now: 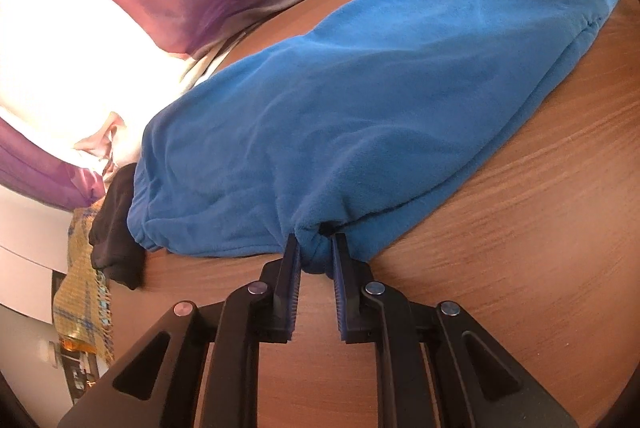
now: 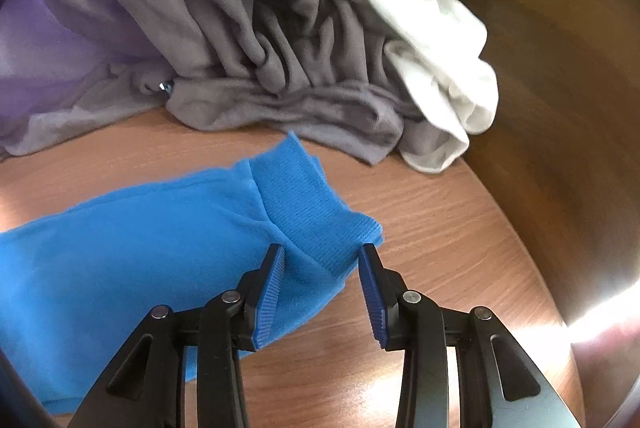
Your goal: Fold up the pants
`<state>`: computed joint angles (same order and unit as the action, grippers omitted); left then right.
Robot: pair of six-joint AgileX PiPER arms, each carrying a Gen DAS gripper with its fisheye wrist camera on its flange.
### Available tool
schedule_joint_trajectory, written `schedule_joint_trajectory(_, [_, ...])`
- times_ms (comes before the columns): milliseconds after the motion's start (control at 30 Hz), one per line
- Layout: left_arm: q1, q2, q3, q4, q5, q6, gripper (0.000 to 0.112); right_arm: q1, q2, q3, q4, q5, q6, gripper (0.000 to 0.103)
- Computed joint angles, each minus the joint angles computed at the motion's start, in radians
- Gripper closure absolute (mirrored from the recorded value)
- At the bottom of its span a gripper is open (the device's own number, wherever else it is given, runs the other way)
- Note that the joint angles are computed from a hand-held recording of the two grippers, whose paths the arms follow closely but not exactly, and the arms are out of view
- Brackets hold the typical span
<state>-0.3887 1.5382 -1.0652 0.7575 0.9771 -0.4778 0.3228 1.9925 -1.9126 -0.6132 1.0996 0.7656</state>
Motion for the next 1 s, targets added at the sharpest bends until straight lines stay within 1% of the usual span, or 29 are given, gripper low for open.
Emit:
schedule_joint_trajectory(67, [-0.017,-0.019,-0.004,0.015,0.018,-0.018,0.092,0.0,-0.041,0.042,-0.028,-0.064,0.011,0.064])
schedule_joint_trajectory(133, [-0.064,-0.049,-0.016,0.087,0.044,-0.082,0.091,-0.003,-0.055,0.025,-0.051,-0.092,-0.011,0.064])
schedule_joint_trajectory(167, [-0.077,-0.057,-0.023,0.099,0.044,-0.091,0.09,-0.01,-0.047,-0.005,-0.037,-0.1,-0.037,0.064])
schedule_joint_trajectory(200, [-0.089,-0.068,-0.033,0.102,0.031,-0.093,0.088,-0.023,-0.043,-0.021,-0.01,-0.118,-0.065,0.064])
schedule_joint_trajectory(233, [-0.093,-0.075,-0.051,0.083,-0.002,-0.077,0.087,-0.047,-0.036,-0.046,0.057,-0.149,-0.121,0.064])
schedule_joint_trajectory(267, [-0.093,-0.072,-0.065,0.076,-0.023,-0.076,0.087,-0.067,-0.001,-0.11,0.117,-0.149,-0.178,0.064])
schedule_joint_trajectory(333, [-0.098,-0.043,-0.112,0.072,-0.067,-0.084,0.087,-0.103,0.055,-0.21,0.233,-0.112,-0.282,0.064])
schedule_joint_trajectory(367, [-0.085,-0.029,-0.142,0.03,-0.112,-0.051,0.087,-0.125,0.091,-0.271,0.3,-0.079,-0.338,0.064])
schedule_joint_trajectory(400, [-0.066,-0.016,-0.173,-0.029,-0.152,-0.01,0.087,-0.138,0.109,-0.299,0.329,-0.062,-0.356,0.064])
schedule_joint_trajectory(500, [-0.013,0.053,-0.287,-0.244,-0.24,0.158,0.086,-0.193,0.126,-0.319,0.44,-0.058,-0.419,0.064])
schedule_joint_trajectory(533, [-0.009,0.08,-0.321,-0.276,-0.256,0.192,0.086,-0.213,0.139,-0.335,0.464,-0.051,-0.44,0.064])
schedule_joint_trajectory(600, [-0.018,0.122,-0.353,-0.283,-0.302,0.217,0.086,-0.244,0.159,-0.349,0.515,-0.049,-0.485,0.064])
schedule_joint_trajectory(633, [-0.031,0.148,-0.376,-0.262,-0.307,0.212,0.086,-0.258,0.176,-0.374,0.547,-0.027,-0.505,0.064])
schedule_joint_trajectory(667, [-0.042,0.174,-0.402,-0.254,-0.309,0.216,0.086,-0.278,0.187,-0.385,0.604,-0.023,-0.536,0.064])
schedule_joint_trajectory(733, [-0.049,0.204,-0.435,-0.283,-0.309,0.247,0.086,-0.307,0.209,-0.401,0.688,-0.031,-0.583,0.064])
schedule_joint_trajectory(767, [-0.049,0.211,-0.44,-0.29,-0.307,0.252,0.086,-0.311,0.217,-0.41,0.703,-0.03,-0.593,0.066])
schedule_joint_trajectory(800, [-0.052,0.225,-0.455,-0.31,-0.3,0.264,0.086,-0.315,0.236,-0.435,0.716,-0.014,-0.603,0.072])
schedule_joint_trajectory(833, [-0.054,0.232,-0.46,-0.317,-0.296,0.264,0.086,-0.317,0.249,-0.449,0.715,-0.005,-0.597,0.09])
schedule_joint_trajectory(867, [-0.058,0.236,-0.465,-0.316,-0.291,0.258,0.086,-0.316,0.264,-0.471,0.696,0.006,-0.584,0.094])
schedule_joint_trajectory(900, [-0.062,0.237,-0.457,-0.31,-0.291,0.248,0.086,-0.313,0.26,-0.454,0.659,-0.011,-0.558,0.099])
schedule_joint_trajectory(967, [-0.072,0.247,-0.455,-0.295,-0.28,0.227,0.086,-0.318,0.215,-0.355,0.615,-0.082,-0.512,0.099])
schedule_joint_trajectory(1000, [-0.073,0.254,-0.456,-0.303,-0.278,0.225,0.086,-0.325,0.208,-0.342,0.627,-0.08,-0.51,0.099])
